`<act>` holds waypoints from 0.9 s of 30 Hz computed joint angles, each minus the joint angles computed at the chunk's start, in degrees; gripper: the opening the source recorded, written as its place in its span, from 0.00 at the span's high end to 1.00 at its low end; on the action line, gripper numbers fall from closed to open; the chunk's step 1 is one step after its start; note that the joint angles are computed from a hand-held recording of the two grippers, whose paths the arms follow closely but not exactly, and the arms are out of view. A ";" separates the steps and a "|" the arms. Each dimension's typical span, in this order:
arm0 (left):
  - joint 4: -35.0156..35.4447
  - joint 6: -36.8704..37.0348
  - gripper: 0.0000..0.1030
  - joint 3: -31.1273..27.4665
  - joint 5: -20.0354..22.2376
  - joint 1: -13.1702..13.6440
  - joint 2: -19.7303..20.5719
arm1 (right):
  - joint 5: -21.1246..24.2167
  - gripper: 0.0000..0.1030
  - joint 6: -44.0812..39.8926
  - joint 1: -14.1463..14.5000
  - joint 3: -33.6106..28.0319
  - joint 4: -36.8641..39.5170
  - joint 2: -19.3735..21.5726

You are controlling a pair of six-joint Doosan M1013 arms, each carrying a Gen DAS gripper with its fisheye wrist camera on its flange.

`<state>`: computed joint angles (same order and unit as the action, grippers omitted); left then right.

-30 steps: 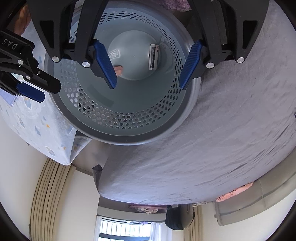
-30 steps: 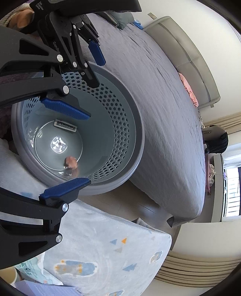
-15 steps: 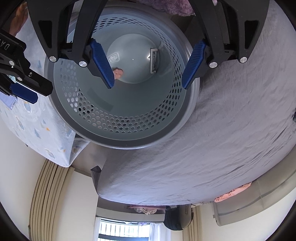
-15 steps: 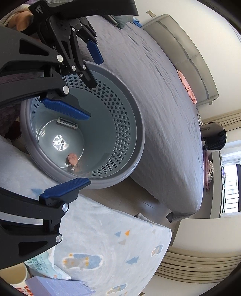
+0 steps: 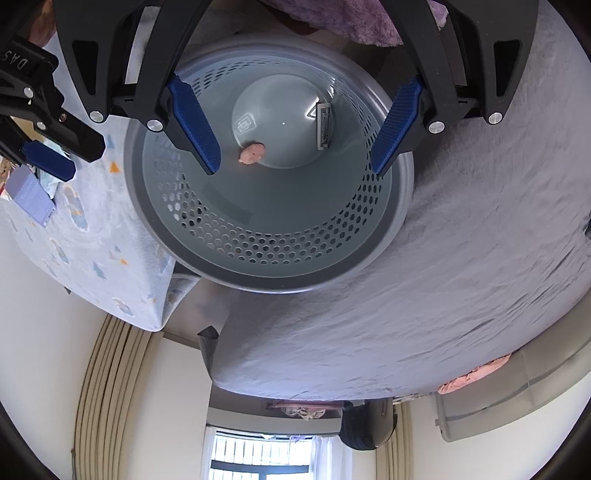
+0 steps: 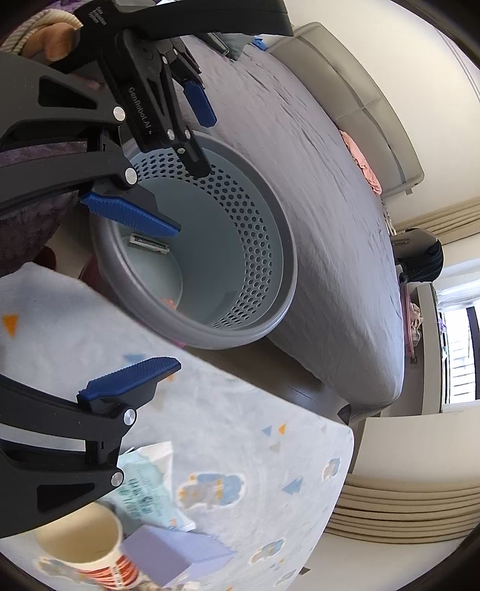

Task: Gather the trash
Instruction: 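Move both tools back over the table toward the paper cup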

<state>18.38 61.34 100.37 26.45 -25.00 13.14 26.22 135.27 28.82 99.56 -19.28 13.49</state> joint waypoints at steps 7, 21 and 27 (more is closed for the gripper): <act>-0.17 0.59 0.18 1.11 -0.32 -1.91 -1.39 | 0.14 0.33 8.24 0.18 4.81 -5.68 -3.85; -7.36 7.65 0.18 1.08 -0.13 -7.39 -1.46 | 5.87 0.31 25.61 0.07 14.89 -16.85 -12.68; -9.82 11.37 0.17 0.39 0.58 -10.39 -1.07 | 8.52 0.31 30.15 -0.93 18.43 -18.86 -16.02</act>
<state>8.56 72.70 100.76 27.03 -35.39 12.07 34.74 165.42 27.89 117.99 -38.14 -2.53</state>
